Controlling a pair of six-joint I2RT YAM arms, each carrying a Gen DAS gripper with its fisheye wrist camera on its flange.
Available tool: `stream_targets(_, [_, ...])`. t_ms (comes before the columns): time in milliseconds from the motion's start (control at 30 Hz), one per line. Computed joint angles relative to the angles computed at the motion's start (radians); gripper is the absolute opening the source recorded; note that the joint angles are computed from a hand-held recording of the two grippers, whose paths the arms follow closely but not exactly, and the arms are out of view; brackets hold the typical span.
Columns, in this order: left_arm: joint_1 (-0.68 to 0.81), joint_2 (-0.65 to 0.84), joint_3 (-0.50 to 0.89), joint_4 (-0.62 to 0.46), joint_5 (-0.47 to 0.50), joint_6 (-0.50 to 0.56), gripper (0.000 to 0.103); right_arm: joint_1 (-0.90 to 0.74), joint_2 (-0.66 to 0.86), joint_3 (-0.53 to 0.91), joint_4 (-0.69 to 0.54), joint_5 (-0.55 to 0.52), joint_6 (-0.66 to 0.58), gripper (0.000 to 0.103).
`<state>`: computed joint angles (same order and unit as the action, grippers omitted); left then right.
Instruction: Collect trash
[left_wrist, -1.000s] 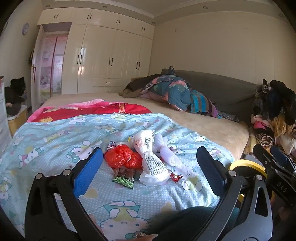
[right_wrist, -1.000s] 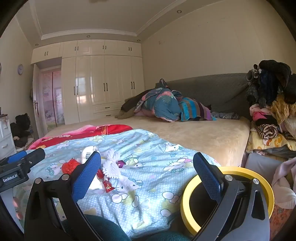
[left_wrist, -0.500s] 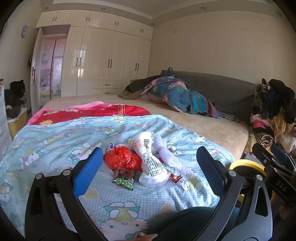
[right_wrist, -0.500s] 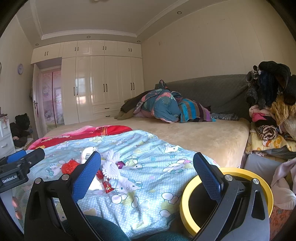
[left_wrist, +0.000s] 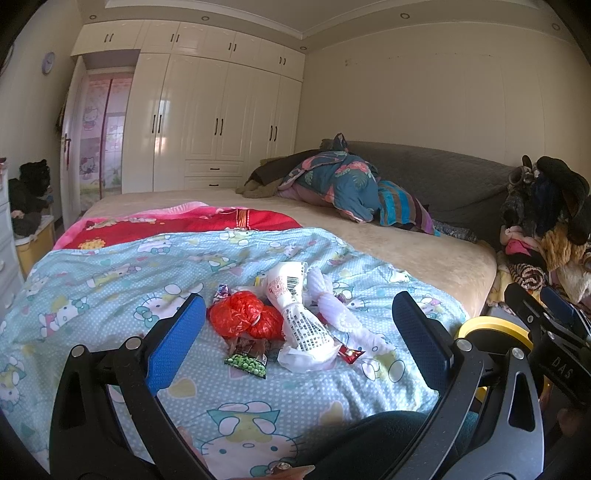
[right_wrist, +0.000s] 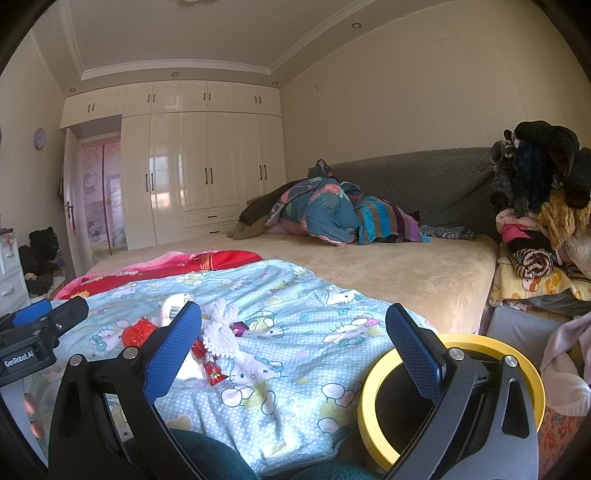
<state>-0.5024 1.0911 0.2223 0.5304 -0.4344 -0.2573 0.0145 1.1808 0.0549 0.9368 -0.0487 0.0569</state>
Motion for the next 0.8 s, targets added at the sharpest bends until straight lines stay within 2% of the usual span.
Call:
stream_targets(267, [-0.003, 0.002, -0.002, 0.006, -0.002, 0.001, 0.093, -0.003, 0.0, 0.0, 0.001, -0.003, 0.0, 0.097])
stream_targets(500, [-0.004, -0.001, 0.003, -0.006, -0.004, -0.002, 0.094, 0.008, 0.042, -0.005, 0.047, 0.007, 0.002, 0.097])
stream_targets(600, [0.0, -0.004, 0.003, -0.014, 0.005, -0.006, 0.093, -0.008, -0.052, 0.009, -0.063, -0.009, 0.0, 0.097])
stream_targets(667, [0.018, 0.006, -0.002, -0.005, 0.034, -0.004, 0.094, -0.015, -0.033, 0.013, -0.051, -0.022, -0.002, 0.097])
stream_targets(800, [0.075, 0.023, 0.024, -0.057, 0.08, -0.007, 0.093, -0.037, -0.002, 0.024, -0.059, -0.076, -0.011, 0.097])
